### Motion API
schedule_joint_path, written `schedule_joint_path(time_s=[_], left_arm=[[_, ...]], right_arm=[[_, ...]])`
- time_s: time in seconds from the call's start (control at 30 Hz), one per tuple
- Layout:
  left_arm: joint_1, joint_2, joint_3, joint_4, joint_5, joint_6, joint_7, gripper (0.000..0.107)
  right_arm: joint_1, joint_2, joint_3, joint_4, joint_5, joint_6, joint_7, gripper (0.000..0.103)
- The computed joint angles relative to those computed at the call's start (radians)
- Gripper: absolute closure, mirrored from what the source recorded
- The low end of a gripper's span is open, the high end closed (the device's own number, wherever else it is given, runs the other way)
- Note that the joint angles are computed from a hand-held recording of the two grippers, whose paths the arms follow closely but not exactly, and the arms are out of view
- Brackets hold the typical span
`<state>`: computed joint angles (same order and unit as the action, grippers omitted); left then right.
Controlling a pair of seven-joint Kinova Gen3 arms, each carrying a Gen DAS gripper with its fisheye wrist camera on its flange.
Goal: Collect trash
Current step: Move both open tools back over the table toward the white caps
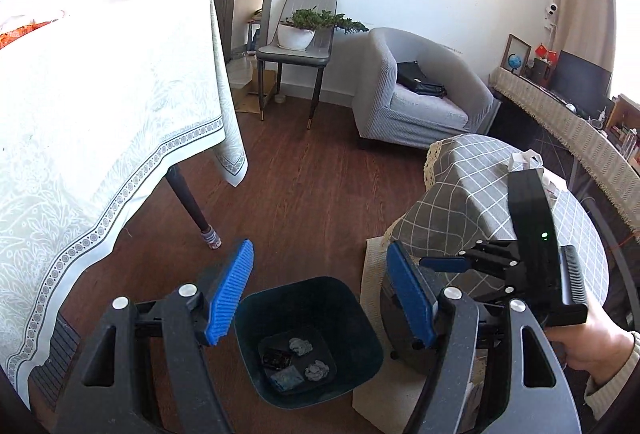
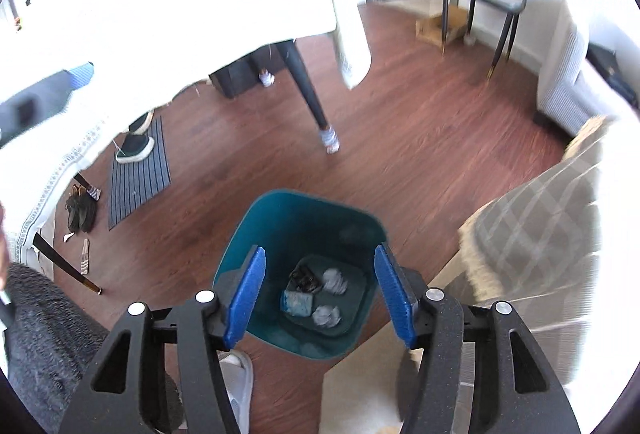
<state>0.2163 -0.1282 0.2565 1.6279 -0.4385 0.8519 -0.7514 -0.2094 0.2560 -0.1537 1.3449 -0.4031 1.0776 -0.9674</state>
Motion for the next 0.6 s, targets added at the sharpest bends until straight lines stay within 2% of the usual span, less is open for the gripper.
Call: schedule_joint_path(time_s=[0.3,0.6], left_arm=[[0.075,0.079,0.040,-0.114,-0.078,0.018,0.041,0.025],[0.231,0.241,-0.004,-0.279,-0.156,0.053,0.021,0.024]], right_arm=[[0.126,-0.077,0.056,-0.040,-0.074,0.057,0.096,0.045],[0.253,-0.058,0.112,-0.104,-0.108,0.096,0.163,0.045]])
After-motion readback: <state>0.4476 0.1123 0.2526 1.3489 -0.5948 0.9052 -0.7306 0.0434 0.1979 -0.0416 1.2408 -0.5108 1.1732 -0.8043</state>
